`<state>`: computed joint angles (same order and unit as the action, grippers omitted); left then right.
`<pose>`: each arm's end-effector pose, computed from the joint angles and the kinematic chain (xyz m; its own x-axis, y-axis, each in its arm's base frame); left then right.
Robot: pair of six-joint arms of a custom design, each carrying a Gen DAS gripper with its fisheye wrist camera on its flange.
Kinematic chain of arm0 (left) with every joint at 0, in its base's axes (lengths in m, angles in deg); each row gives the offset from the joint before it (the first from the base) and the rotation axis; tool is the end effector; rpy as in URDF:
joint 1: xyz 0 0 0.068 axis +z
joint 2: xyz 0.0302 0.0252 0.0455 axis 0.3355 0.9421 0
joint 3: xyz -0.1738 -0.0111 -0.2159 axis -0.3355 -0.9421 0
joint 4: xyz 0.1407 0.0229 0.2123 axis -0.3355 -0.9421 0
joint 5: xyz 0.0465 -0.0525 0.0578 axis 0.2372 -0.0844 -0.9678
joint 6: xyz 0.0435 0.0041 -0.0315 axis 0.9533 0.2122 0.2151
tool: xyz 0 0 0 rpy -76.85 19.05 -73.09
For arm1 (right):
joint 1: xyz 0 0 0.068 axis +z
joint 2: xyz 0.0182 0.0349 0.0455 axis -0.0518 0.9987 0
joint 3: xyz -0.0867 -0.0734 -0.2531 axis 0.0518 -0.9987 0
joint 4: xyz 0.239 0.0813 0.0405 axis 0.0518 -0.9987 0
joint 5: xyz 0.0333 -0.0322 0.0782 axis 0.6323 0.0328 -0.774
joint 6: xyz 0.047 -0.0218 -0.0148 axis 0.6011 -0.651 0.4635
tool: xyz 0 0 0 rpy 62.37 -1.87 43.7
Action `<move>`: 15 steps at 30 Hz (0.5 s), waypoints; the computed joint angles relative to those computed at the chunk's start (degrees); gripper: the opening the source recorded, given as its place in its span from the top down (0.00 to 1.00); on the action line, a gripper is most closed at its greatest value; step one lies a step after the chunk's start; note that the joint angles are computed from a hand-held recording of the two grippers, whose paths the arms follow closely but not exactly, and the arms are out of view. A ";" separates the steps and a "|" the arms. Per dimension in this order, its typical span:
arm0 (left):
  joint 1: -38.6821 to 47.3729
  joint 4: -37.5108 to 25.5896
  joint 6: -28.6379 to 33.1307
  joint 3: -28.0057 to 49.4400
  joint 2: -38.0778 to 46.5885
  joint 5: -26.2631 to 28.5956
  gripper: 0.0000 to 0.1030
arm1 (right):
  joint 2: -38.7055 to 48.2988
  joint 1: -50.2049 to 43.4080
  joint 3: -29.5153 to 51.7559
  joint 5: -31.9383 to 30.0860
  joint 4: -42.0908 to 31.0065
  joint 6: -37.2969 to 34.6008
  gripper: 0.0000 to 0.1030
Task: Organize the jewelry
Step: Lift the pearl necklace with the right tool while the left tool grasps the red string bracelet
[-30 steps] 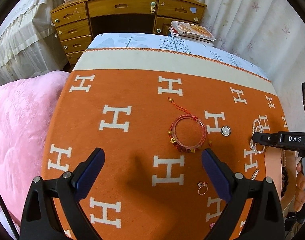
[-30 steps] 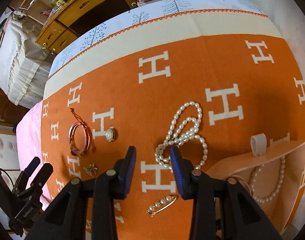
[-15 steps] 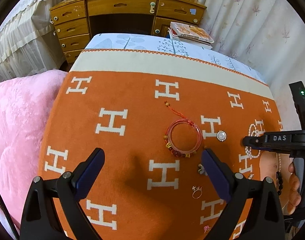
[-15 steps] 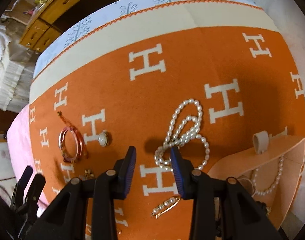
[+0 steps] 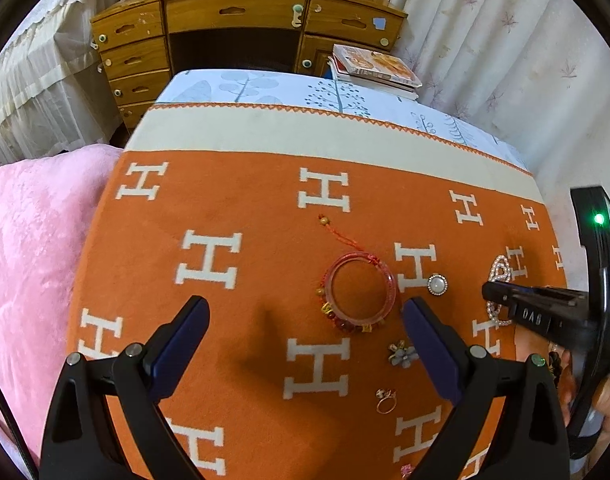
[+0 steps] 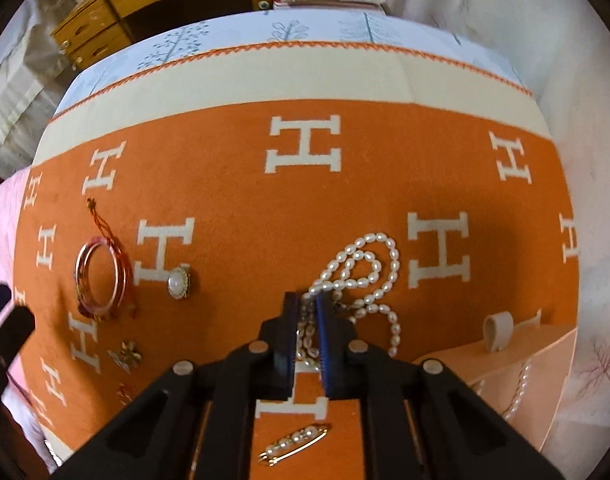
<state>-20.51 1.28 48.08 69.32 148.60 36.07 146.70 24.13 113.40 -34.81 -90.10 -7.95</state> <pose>0.2466 -0.2116 0.2001 -0.8317 0.3701 -0.4140 0.4750 0.8603 -0.1852 0.1741 0.0835 0.1665 -0.8665 0.4679 -0.1740 0.4746 0.8802 0.0034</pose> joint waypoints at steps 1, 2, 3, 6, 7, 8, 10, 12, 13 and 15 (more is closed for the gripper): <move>-0.19 -0.23 0.26 0.60 0.70 0.18 0.06 | -0.21 0.63 -0.22 0.57 0.19 0.16 0.92; -0.39 -0.37 0.42 1.01 1.23 0.14 0.06 | -0.56 1.04 -0.48 0.92 0.37 0.30 0.92; -0.69 -0.79 0.60 1.71 2.08 -0.22 0.07 | -1.79 1.20 -1.22 0.91 0.94 0.59 0.95; -1.71 -1.45 0.98 3.08 4.03 -1.64 0.17 | -7.45 2.06 -2.74 1.06 0.39 1.43 0.96; -1.98 -1.86 1.03 3.44 4.38 -1.89 0.20 | -9.29 2.22 -3.50 1.02 0.57 1.60 0.96; -2.17 -2.30 1.23 4.00 5.04 -2.01 0.28 | -10.22 2.28 -3.44 1.07 0.23 1.72 0.96; -2.63 -3.41 1.91 5.59 6.73 -2.23 0.34 | -14.10 2.06 -3.84 0.40 -0.10 1.53 0.96; -3.24 -4.10 2.31 6.99 8.36 -3.42 0.39 | -19.41 2.55 -3.90 0.20 -2.24 2.40 0.96; -3.51 -4.34 2.41 7.47 8.93 -4.08 0.40 | -20.90 1.24 -3.49 -0.53 -2.55 1.15 0.96; -3.97 -5.17 2.70 9.07 10.90 -4.97 0.41 | -22.38 2.04 -2.95 -0.50 -1.96 1.97 0.96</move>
<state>-24.48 -3.89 50.78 78.40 159.50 31.10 124.32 26.16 110.44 -35.31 -92.06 -5.98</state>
